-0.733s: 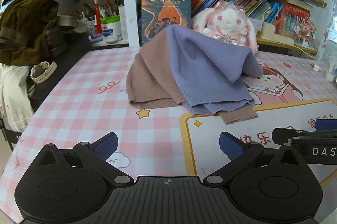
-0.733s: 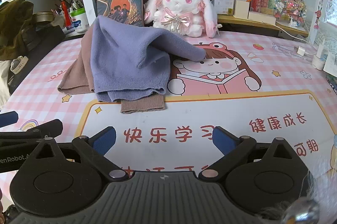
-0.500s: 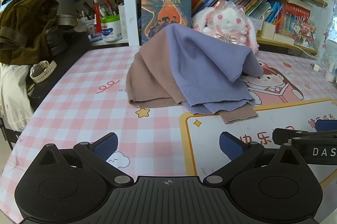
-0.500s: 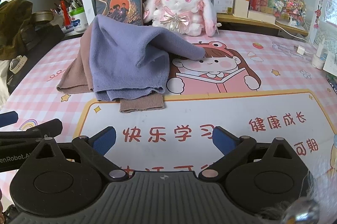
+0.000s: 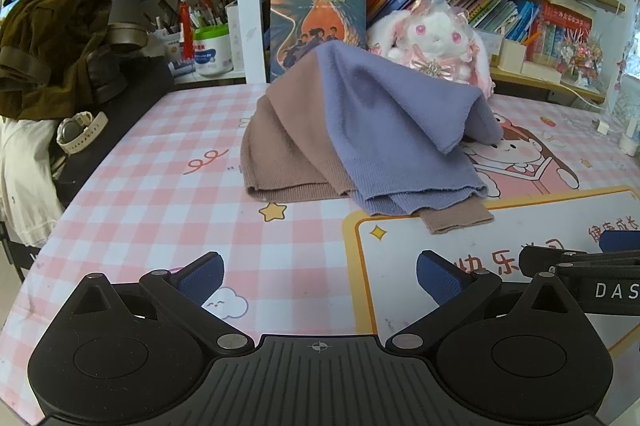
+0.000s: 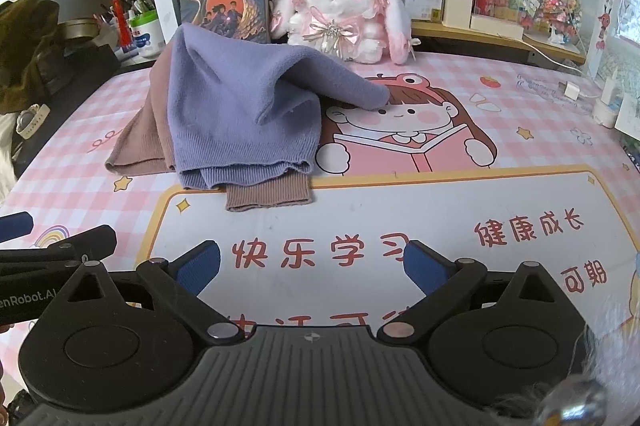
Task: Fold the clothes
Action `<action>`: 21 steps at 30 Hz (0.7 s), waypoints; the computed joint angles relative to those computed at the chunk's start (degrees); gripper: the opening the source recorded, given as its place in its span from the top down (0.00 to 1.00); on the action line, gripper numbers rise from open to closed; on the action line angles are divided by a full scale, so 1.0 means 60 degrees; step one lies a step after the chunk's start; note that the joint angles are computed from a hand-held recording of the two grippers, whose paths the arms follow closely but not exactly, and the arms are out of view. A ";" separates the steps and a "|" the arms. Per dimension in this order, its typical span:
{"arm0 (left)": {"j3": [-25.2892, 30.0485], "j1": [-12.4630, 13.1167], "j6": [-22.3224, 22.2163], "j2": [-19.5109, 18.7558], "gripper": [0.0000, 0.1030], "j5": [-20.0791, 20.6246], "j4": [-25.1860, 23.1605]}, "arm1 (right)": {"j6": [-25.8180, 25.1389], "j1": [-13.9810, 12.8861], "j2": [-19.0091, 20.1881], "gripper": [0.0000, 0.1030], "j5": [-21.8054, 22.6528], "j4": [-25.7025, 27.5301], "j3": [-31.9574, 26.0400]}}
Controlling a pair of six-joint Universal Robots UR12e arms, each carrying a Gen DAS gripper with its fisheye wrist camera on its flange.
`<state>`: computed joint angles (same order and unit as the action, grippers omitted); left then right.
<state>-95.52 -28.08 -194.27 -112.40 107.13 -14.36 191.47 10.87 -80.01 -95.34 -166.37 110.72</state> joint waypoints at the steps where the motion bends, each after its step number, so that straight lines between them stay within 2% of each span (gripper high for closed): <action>1: 0.0004 0.0000 -0.0007 -0.0002 0.00 -0.0003 -0.0009 | 0.0002 0.0001 -0.0001 0.04 -0.0003 0.0021 -0.0009; 21: 0.0105 0.0050 -0.0061 -0.0032 0.00 -0.0249 -0.0420 | 0.0140 -0.0060 0.0036 0.04 0.0130 0.0421 -0.0073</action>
